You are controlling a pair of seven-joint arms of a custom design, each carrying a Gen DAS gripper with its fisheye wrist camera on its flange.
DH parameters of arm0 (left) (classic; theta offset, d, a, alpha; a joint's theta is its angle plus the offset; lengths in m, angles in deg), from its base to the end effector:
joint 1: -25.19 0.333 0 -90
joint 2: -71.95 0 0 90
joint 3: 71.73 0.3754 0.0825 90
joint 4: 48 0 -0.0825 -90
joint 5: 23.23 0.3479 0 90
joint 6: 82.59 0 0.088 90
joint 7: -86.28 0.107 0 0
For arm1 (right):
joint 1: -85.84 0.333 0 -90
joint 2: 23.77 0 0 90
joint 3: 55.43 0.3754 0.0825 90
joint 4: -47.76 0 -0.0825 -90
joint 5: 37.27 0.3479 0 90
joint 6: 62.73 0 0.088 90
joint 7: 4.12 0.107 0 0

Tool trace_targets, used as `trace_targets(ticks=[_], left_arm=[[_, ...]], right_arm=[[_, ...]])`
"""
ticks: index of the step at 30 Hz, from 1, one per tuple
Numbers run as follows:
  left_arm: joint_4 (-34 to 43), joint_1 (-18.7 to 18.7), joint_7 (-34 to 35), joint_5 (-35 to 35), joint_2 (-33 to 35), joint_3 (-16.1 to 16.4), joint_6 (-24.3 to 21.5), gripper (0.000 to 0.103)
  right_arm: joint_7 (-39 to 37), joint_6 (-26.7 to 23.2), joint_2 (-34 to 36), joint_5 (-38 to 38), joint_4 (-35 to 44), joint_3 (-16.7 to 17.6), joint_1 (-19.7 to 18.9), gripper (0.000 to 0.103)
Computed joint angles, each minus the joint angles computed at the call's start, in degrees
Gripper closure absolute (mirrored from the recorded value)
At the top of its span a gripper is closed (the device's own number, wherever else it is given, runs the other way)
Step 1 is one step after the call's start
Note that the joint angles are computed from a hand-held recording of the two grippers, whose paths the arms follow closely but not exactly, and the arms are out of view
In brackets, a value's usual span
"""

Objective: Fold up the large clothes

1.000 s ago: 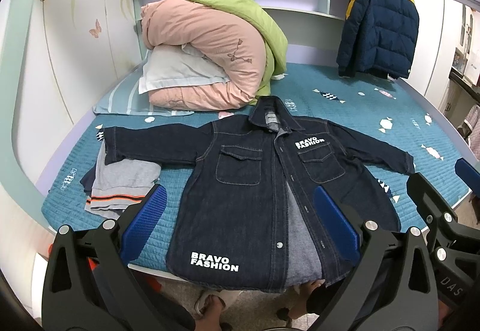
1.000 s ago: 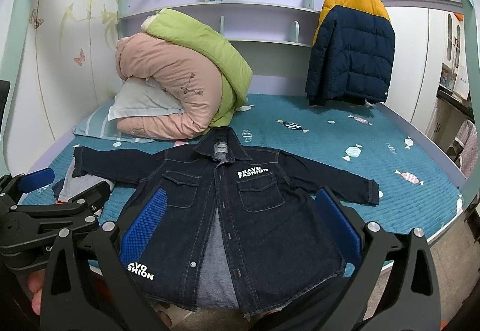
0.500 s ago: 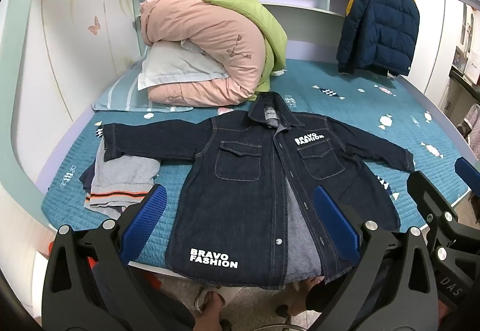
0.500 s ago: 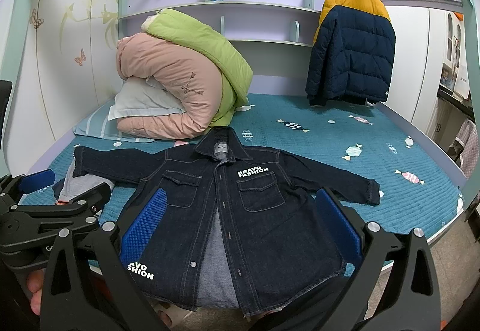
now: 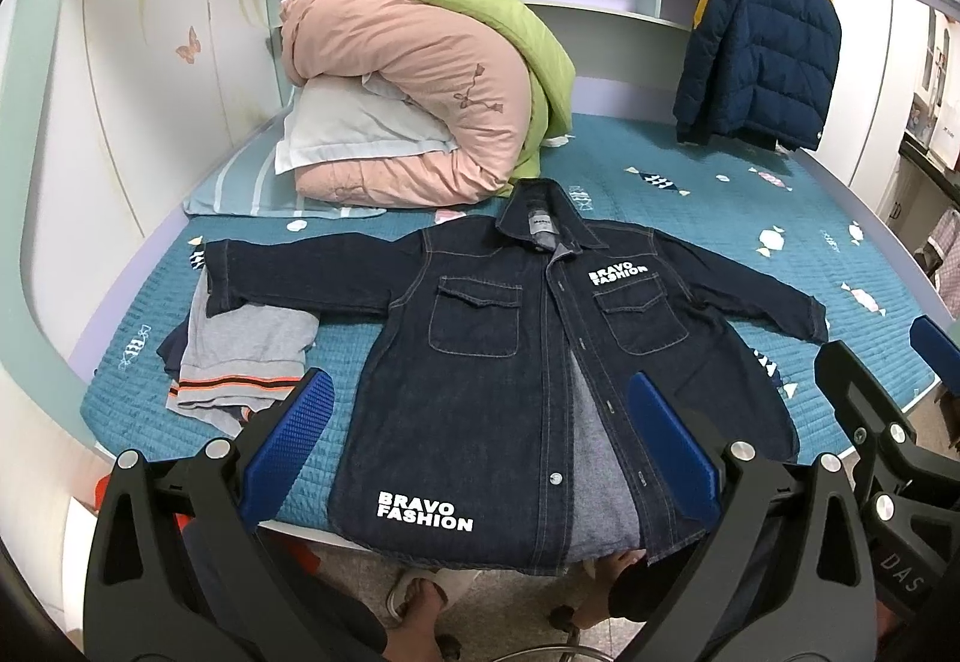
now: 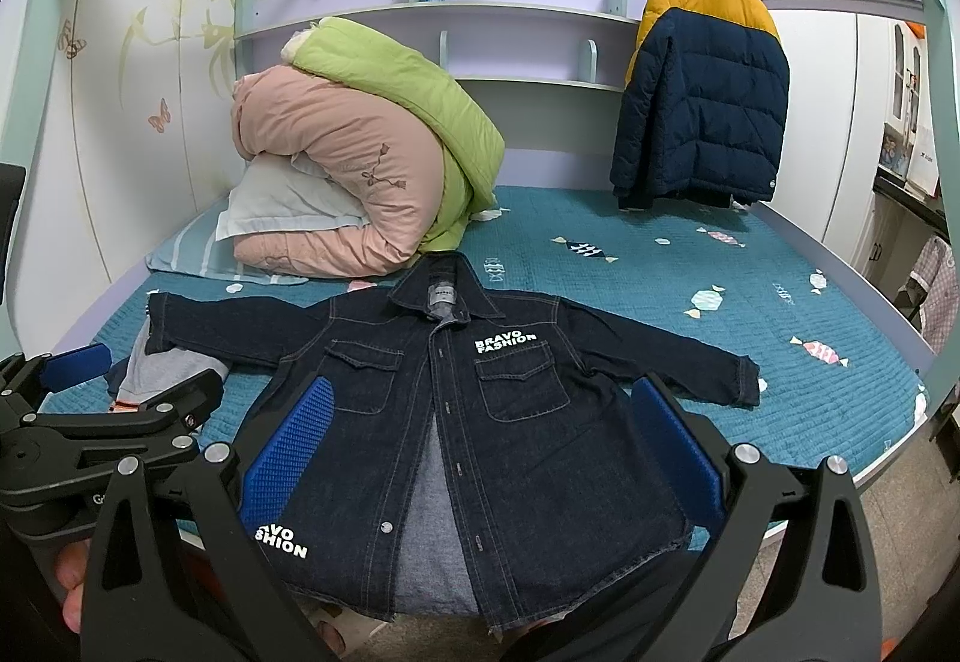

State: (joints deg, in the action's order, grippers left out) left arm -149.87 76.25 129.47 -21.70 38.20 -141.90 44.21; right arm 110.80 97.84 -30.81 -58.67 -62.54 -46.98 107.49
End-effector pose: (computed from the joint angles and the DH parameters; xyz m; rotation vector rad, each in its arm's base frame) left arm 0.4003 -0.3496 0.7098 -1.9459 1.3682 -0.6166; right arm 0.4473 0.2868 0.7282 -1.8238 1.2286 -0.7081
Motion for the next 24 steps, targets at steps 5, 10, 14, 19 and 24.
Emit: trace_targets(ticks=[5, 10, 14, 19, 24], left_arm=[[-0.01, 0.01, 0.05, 0.06, -0.04, 0.03, -0.33, 0.005], [-0.18, -0.46, -0.23, 0.31, 0.28, 0.18, -0.5, 0.005], [-0.47, -1.09, -0.55, 0.8, 0.39, 0.49, -0.43, 0.005], [-0.19, -1.11, -0.78, 1.11, 0.7, 0.28, -0.79, 0.005], [0.2, -1.17, -1.13, 1.49, 0.55, 0.0, -1.08, 0.005]], right_arm=[[-0.3, 0.05, 0.01, 0.57, -0.15, -0.07, 0.1, 0.007], [-0.12, 0.07, 0.01, 0.28, -0.29, 0.02, 0.01, 0.007], [-0.34, 0.48, -0.01, 0.76, -0.43, -0.09, 0.11, 0.007], [-0.12, 0.81, -0.21, 0.59, -0.85, -0.04, 0.0, 0.007], [-0.01, 1.93, -0.76, 1.3, -1.86, -0.12, 0.14, 0.007]])
